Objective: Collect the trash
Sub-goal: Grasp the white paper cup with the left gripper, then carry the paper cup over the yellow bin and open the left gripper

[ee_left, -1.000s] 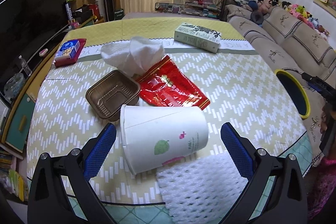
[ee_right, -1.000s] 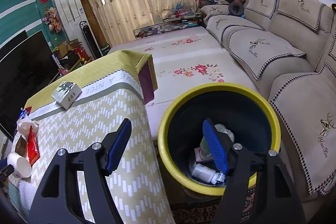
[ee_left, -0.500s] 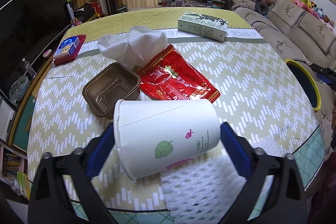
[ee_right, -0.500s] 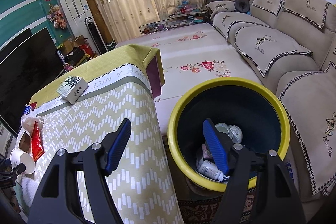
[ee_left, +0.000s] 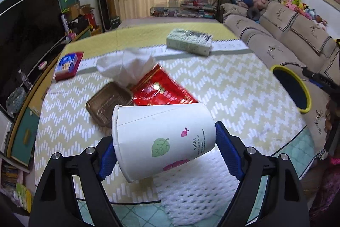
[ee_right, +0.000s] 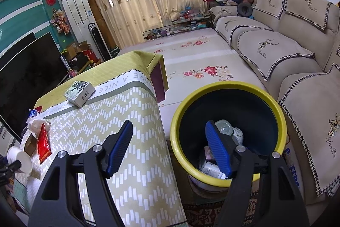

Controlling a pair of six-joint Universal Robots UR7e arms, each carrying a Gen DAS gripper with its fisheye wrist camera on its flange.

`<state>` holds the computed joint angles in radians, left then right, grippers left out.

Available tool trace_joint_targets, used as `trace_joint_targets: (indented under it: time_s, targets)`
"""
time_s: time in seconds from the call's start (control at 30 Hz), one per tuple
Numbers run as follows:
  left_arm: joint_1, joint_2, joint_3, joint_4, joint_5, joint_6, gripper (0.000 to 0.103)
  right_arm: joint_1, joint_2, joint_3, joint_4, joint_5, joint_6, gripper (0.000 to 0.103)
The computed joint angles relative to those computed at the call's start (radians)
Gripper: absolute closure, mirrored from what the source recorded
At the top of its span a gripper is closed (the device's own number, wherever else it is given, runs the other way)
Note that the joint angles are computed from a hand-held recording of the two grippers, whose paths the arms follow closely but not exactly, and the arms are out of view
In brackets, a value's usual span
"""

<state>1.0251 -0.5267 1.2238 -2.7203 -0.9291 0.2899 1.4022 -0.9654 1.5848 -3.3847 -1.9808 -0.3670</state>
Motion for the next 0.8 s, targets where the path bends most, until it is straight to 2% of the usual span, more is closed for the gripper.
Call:
trace_joint_targets:
  time_s: [0.27,0.4,0.5,0.6,0.8]
  targets:
    - [-0.036,0.037,-0.061,0.017,-0.078,0.053,0.021,-0.010,-0.045,0.068,-0.065,-0.007,0.008,0.036]
    - [-0.059,0.091,-0.137,0.079,-0.150,0.080,0.021,-0.017,-0.079,0.123,-0.127,-0.026,0.001,0.036]
    - [-0.077,0.157,-0.240,0.173,-0.232,0.089,0.021,-0.026,-0.102,0.160,-0.177,-0.047,-0.007,0.036]
    - [-0.096,0.224,-0.345,0.259,-0.281,0.094,0.021,-0.042,-0.126,0.190,-0.204,-0.053,-0.002,0.036]
    - [-0.143,0.414,-0.654,0.480,-0.381,0.112,0.021,-0.093,-0.179,0.253,-0.239,-0.034,0.041,0.036]
